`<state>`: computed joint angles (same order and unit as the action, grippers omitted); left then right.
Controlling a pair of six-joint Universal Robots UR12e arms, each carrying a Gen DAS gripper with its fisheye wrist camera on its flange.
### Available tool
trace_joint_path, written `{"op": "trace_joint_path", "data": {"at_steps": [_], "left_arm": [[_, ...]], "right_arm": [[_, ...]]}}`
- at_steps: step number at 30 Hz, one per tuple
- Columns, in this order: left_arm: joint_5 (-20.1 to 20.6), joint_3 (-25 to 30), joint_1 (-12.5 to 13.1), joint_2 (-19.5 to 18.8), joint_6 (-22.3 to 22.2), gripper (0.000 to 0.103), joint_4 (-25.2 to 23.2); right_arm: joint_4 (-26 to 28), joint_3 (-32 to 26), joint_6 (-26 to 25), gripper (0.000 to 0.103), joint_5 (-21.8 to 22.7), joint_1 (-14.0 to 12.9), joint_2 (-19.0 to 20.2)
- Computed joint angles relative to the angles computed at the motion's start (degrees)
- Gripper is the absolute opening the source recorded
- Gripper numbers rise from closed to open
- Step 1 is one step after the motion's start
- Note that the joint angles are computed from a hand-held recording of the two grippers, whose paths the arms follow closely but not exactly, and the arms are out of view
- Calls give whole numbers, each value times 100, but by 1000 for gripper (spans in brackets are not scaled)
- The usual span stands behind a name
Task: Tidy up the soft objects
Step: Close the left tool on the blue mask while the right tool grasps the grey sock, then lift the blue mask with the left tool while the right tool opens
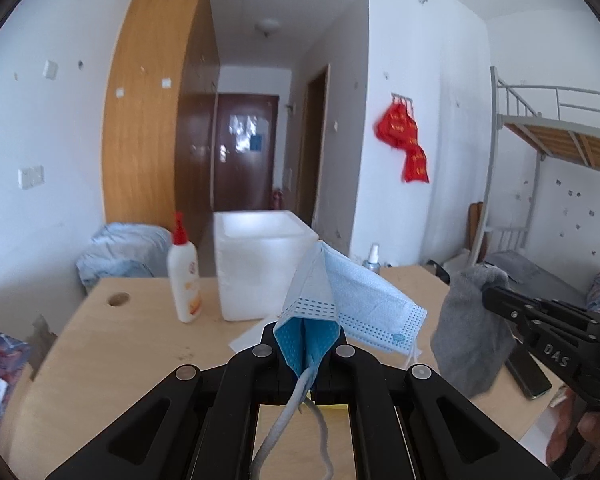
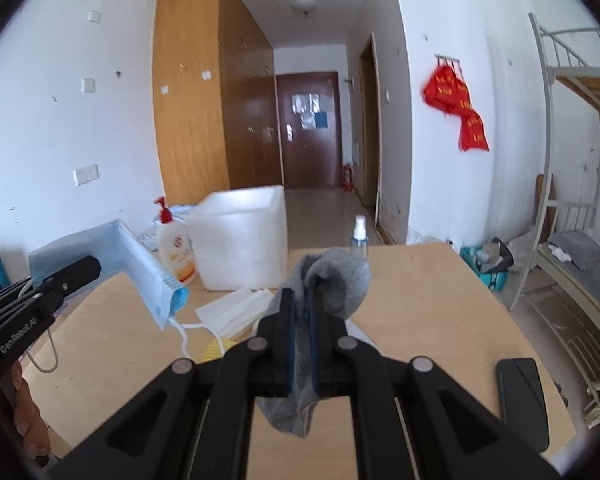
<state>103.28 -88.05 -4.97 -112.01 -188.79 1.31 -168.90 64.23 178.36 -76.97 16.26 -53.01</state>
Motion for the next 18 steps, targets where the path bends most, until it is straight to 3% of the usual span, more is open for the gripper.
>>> {"op": "trace_joint_path", "data": {"at_steps": [6,11,18], "left_arm": [[281,-299,-68,178,67,3,292],[234,-419,-14,249,-151,3,74],[261,-489,-7,304,-143,3,224]], "right_arm": [[-416,345,-28,8,152,17,-179],[-146,315,-78,8,199,-6,-133],[-136,358,-112,8,221,9,-147]]}}
